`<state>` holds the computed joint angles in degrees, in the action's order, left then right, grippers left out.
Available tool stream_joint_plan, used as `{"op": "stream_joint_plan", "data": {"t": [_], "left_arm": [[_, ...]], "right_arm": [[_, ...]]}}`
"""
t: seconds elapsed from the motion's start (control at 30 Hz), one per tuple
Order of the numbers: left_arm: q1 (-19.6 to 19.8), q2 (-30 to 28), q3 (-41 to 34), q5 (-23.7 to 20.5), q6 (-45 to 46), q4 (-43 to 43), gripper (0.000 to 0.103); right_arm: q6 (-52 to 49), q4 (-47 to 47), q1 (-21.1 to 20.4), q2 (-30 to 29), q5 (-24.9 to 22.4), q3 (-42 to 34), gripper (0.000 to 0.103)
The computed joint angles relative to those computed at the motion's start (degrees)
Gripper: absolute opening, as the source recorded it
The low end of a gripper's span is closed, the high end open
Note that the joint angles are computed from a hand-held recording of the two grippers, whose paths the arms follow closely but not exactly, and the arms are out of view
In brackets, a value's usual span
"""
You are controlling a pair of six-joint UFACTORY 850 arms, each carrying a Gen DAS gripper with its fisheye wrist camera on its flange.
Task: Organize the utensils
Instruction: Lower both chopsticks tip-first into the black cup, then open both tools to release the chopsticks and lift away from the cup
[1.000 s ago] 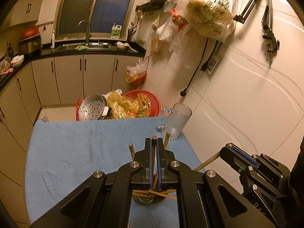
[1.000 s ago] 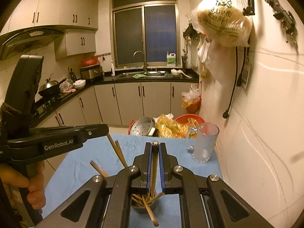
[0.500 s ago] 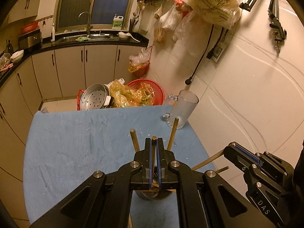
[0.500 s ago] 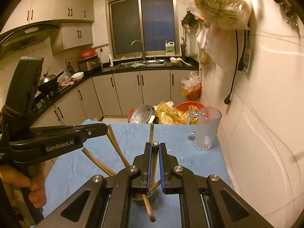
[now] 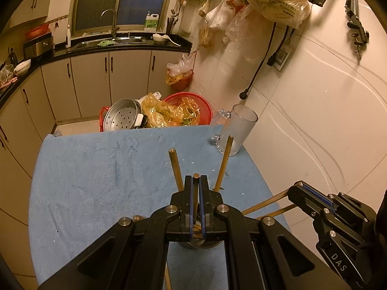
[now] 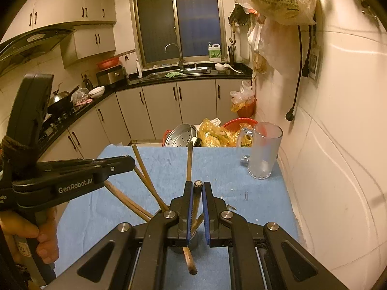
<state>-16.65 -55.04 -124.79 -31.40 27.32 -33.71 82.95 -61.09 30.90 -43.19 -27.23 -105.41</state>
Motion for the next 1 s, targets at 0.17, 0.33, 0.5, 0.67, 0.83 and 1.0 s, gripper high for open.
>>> {"op": "stream_joint_plan", "data": {"t": [0.17,0.33,0.5,0.67,0.83,1.0], "left_arm": [[-0.1,0.1,0.2,0.0,-0.2,0.3,0.005],[-0.3,0.2,0.2,0.1,-0.1,0.8,0.005],[-0.2,0.6,0.8,0.2,0.4,0.6,0.005],[-0.2,1.6,2.3,0.9,1.5,-0.5,0.005],[-0.1,3.5,4.6,1.7,3.1,-1.7,0.005],[0.2,5.8,7.1,2.0,5.0,-3.7,0.007]], "right_arm": [[0.6,0.0,0.2,0.2,0.0,0.5,0.008],[1.0,-0.4,0.2,0.3,-0.1,0.7,0.009],[2.2,-1.3,0.3,0.6,-0.4,1.3,0.011],[4.4,-2.9,0.7,1.2,-1.3,1.7,0.011],[7.5,-5.5,1.5,2.3,-3.1,2.8,0.014],[10.8,-8.6,2.4,4.2,-4.8,4.6,0.03]]}}
